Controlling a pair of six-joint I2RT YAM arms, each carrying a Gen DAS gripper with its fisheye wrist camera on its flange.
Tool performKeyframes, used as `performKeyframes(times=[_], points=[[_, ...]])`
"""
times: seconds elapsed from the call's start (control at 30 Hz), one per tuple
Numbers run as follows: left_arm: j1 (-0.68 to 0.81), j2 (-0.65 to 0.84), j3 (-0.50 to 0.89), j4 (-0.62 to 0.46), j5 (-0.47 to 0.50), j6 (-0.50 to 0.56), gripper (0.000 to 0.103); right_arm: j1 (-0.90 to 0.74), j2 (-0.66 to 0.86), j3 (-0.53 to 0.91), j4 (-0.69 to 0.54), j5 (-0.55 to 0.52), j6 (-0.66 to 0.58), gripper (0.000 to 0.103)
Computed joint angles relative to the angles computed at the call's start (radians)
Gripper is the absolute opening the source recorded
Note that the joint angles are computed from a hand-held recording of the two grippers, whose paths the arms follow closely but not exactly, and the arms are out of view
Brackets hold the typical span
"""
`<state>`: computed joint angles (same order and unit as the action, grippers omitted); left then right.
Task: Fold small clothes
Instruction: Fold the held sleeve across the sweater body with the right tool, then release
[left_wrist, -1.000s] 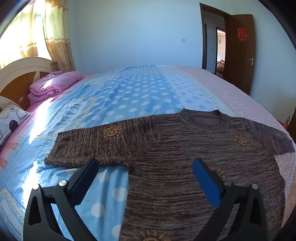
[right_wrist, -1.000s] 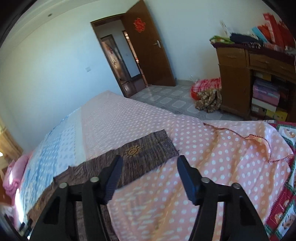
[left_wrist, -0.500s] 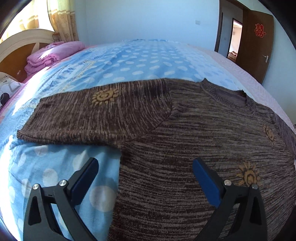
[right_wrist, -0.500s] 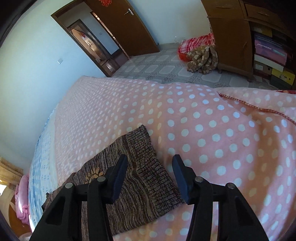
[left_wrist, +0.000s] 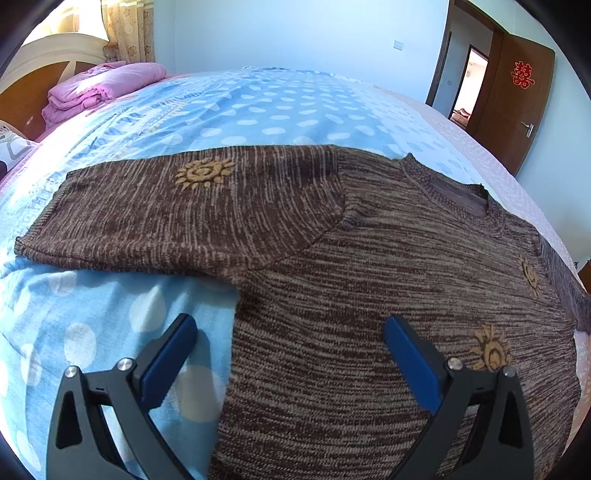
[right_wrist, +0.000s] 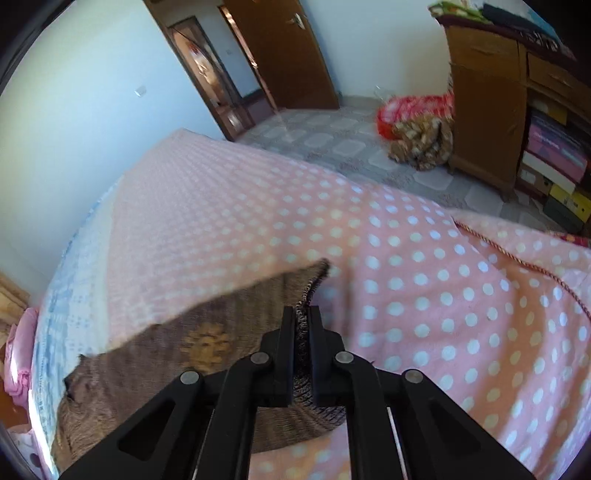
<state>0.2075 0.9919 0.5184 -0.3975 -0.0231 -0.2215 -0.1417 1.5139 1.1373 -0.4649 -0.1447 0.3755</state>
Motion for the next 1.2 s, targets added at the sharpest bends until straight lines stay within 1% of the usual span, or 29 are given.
performKeyframes(times=[0.1,0.17,0.27,0.33,0.47,0.57,0.67,0.73,0.8,0.83,0.9,0.93,0.97,1.0,1.03,1.1,1.17,1.2], points=[[0.013,-0.014,-0.008,-0.001,0.014,0.007,0.103,0.095,-0.056,0.039,-0.039,0.009,0.039,0.006],[0.020,-0.027,-0.015,-0.001,0.024,0.008,0.103,0.197,-0.080,0.082,-0.071,0.033,0.065,0.006],[0.038,-0.042,-0.023,0.003,0.046,0.014,0.103,0.370,-0.080,0.146,-0.085,0.082,0.122,0.006],[0.050,-0.051,-0.026,0.003,0.061,0.018,0.103,0.507,-0.044,0.193,-0.075,0.124,0.166,0.006],[0.064,-0.060,-0.031,0.010,0.084,0.020,0.103,0.734,0.082,0.273,-0.021,0.183,0.230,0.006],[0.072,-0.060,-0.033,0.017,0.099,0.018,0.103,0.863,0.241,0.371,0.009,0.244,0.249,0.006],[0.078,-0.063,-0.036,0.022,0.110,0.018,0.103,0.946,0.387,0.443,0.026,0.309,0.269,0.006],[0.079,-0.066,-0.039,0.027,0.118,0.016,0.103,0.974,0.465,0.468,0.049,0.315,0.268,0.007],[0.083,-0.067,-0.041,0.031,0.127,0.015,0.103,0.985,0.512,0.503,0.015,0.321,0.253,0.009],[0.087,-0.071,-0.044,0.030,0.132,0.016,0.103,0.986,0.518,0.502,0.016,0.290,0.239,0.010],[0.090,-0.077,-0.046,0.030,0.138,0.016,0.103,0.981,0.443,0.391,0.119,0.237,0.227,0.010],[0.091,-0.078,-0.047,0.031,0.141,0.016,0.103,0.976,0.376,0.307,0.185,0.237,0.220,0.010],[0.093,-0.077,-0.047,0.032,0.144,0.016,0.103,0.975,0.325,0.246,0.227,0.261,0.216,0.010],[0.094,-0.079,-0.048,0.032,0.146,0.015,0.103,0.968,0.274,0.193,0.242,0.301,0.207,0.010],[0.095,-0.079,-0.048,0.033,0.148,0.015,0.103,0.957,0.222,0.145,0.229,0.355,0.195,0.010],[0.097,-0.081,-0.050,0.033,0.150,0.016,0.103,0.929,0.168,0.099,0.158,0.430,0.168,0.010],[0.097,-0.081,-0.049,0.032,0.150,0.016,0.103,0.877,0.121,0.028,0.104,0.465,0.157,0.010],[0.097,-0.081,-0.049,0.032,0.150,0.016,0.103,0.849,0.103,-0.007,0.093,0.463,0.161,0.010]])
